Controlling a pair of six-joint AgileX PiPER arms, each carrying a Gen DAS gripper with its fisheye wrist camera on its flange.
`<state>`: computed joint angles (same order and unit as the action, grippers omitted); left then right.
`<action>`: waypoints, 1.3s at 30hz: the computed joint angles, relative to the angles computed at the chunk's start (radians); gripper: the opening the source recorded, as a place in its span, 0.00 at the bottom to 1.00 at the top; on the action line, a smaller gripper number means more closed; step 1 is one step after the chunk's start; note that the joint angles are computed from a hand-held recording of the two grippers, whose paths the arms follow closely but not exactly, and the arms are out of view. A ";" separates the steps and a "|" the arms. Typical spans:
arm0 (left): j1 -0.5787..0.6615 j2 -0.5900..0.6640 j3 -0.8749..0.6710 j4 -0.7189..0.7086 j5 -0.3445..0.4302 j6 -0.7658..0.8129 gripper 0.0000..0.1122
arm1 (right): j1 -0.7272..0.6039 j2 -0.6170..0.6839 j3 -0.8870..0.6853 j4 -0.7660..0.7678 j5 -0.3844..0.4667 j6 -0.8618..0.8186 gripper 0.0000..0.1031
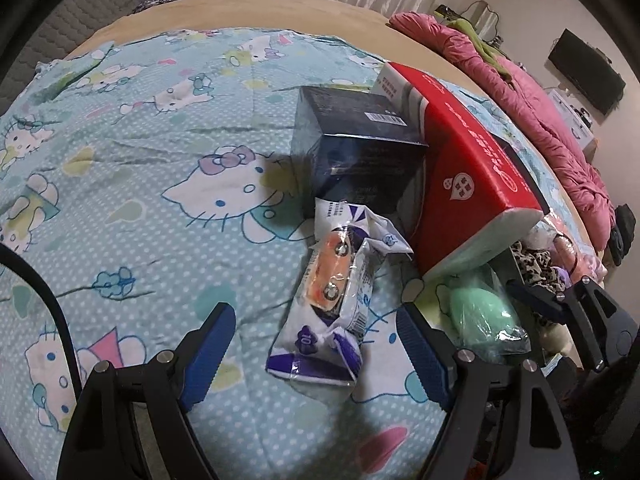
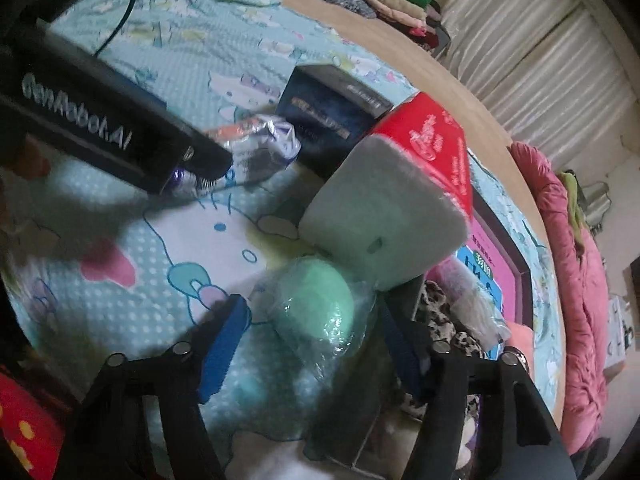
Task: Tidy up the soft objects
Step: 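Grasp the wrapped snack packet with the left tool while the right tool grasps the bagged green ball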
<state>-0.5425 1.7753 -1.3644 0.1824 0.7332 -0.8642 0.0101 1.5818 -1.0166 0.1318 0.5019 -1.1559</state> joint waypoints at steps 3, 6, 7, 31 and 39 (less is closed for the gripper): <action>-0.004 0.025 -0.029 0.009 0.013 0.015 0.73 | -0.004 0.015 -0.002 0.009 -0.015 -0.012 0.65; -0.006 0.043 -0.053 0.010 0.021 0.028 0.73 | -0.006 0.040 -0.017 0.009 -0.017 -0.002 0.55; -0.008 0.047 -0.057 0.012 0.022 0.029 0.73 | -0.005 0.048 -0.018 0.001 -0.030 0.005 0.52; -0.040 0.121 -0.116 0.080 0.021 0.042 0.37 | -0.162 0.052 -0.194 0.315 0.309 -0.043 0.41; -0.040 0.052 -0.044 0.061 0.004 0.010 0.35 | -0.201 0.036 -0.223 0.367 0.395 -0.050 0.41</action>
